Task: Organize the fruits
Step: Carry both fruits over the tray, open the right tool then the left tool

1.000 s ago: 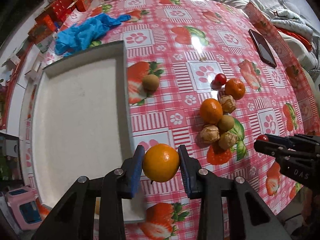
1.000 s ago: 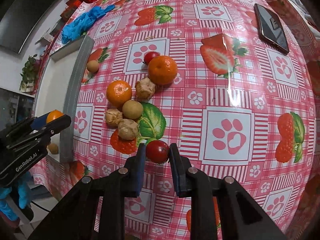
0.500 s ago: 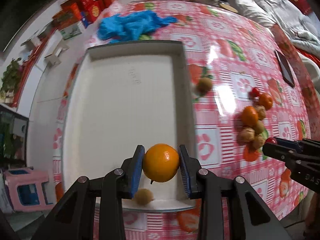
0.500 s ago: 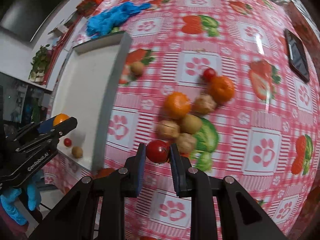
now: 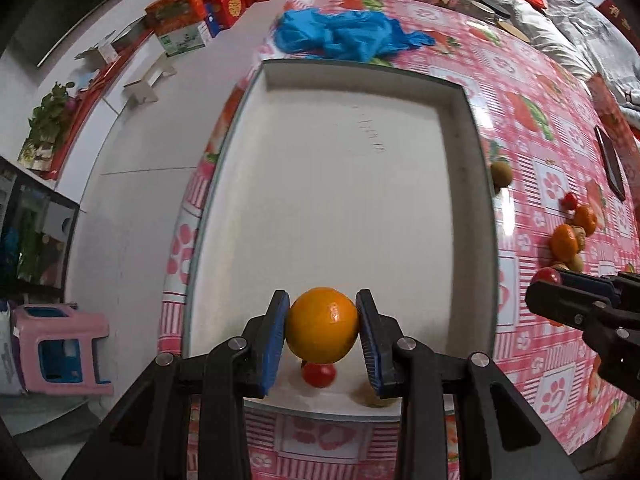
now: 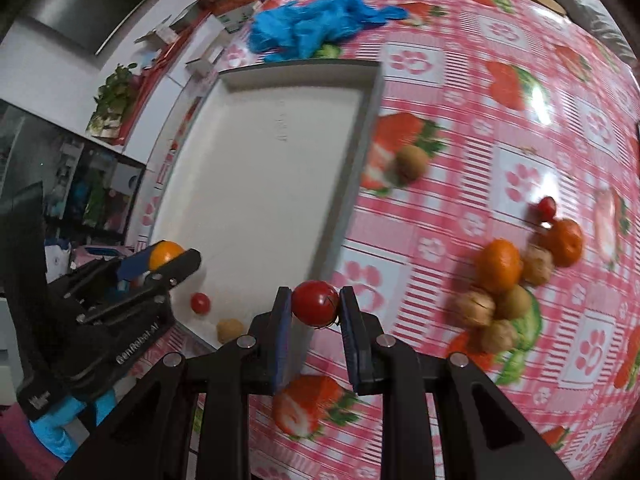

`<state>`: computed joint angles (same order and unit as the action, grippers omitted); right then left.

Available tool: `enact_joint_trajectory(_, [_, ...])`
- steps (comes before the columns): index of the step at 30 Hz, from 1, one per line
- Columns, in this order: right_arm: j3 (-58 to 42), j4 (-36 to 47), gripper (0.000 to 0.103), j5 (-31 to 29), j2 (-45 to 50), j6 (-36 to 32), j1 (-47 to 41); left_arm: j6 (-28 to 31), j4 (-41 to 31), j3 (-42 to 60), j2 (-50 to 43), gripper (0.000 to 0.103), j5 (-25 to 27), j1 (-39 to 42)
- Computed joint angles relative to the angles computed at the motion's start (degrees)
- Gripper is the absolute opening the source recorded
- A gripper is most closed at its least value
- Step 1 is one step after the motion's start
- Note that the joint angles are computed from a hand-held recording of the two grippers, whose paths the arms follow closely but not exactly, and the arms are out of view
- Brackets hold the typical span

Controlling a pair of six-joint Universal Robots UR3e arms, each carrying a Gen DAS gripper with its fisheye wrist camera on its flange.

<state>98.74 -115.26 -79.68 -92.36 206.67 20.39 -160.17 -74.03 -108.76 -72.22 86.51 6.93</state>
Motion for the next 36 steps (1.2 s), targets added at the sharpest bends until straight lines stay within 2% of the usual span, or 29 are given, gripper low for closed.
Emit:
enact_joint_trajectory(8, [-6.29,-0.8,0.027,0.91,9.19,0.0,2.23,-0.4,2.12,-1.62,-1.84,0.036,0.86,1.93])
enact_joint_trajectory(22, [-8.59,-0.44,0.028,1.25,14.81,-1.02,3.37,-0.64,2.4,-3.26,-2.57,0.036,2.16,0.79])
enact_joint_trajectory(26, [-8.01,-1.54,0.053,2.87,15.0,-1.6,3.06,0.31,2.94,-3.45,-1.98,0.037,1.89,0.27])
enact_joint_trajectory(27, [-7.76,-2.01,0.055,3.4,14.9,-1.8,2.97,0.44,2.9,-3.5,-1.86,0.038,1.97,0.07])
enact_joint_trajectory(29, [-8.72,-1.91,0.056,2.24,15.41,-1.34,3.77,-0.41,3.5,-3.79,-1.75,0.065,3.59,0.01])
enact_joint_trajectory(30, [-8.44,-2.18,0.058,2.53,15.19,-1.31,3.56,-0.38,3.49,-4.09,-1.14,0.07,3.67,0.72])
enact_joint_trajectory(32, [-7.51,-3.13,0.067,3.86,14.46,-1.25,2.93,0.12,2.97,-4.13,-0.14,0.071,2.5,2.61])
enact_joint_trajectory(36, [-7.96,-2.93,0.081,3.22,13.42,-1.69,3.08,0.09,2.36,-2.92,-0.87,0.071,3.8,2.27])
